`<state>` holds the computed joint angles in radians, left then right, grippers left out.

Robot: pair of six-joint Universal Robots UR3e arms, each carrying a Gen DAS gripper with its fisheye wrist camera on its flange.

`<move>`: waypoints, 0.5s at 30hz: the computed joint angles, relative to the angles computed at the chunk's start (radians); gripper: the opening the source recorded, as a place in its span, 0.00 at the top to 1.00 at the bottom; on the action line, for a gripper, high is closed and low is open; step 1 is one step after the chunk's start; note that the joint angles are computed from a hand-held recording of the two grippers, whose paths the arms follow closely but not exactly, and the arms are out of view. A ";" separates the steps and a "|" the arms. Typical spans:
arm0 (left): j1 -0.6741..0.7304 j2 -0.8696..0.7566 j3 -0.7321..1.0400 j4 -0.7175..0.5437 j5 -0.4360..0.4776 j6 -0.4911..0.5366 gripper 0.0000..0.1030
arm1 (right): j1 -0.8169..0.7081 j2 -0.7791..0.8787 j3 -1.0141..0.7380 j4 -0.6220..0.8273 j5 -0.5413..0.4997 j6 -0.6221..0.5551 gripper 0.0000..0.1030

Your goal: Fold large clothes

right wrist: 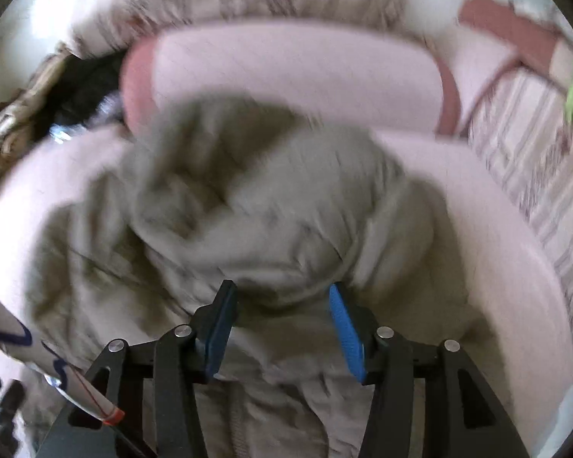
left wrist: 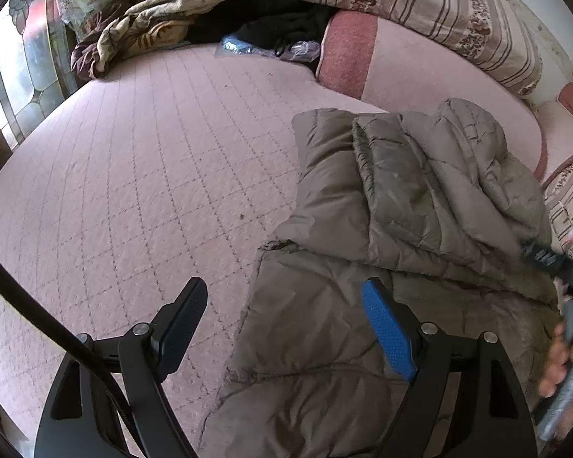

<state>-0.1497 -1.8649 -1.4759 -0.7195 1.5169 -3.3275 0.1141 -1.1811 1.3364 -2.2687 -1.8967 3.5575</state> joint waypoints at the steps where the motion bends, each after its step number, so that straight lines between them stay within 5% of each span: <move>1: -0.003 0.002 -0.005 0.012 0.000 0.002 0.20 | -0.005 0.009 0.015 -0.012 0.004 -0.009 0.47; 9: 0.002 0.043 -0.067 0.108 -0.048 0.015 0.20 | 0.071 0.028 -0.031 -0.001 -0.121 -0.064 0.44; 15: 0.001 0.061 -0.096 0.162 -0.060 0.016 0.20 | 0.125 -0.127 0.167 -0.087 -0.176 -0.031 0.43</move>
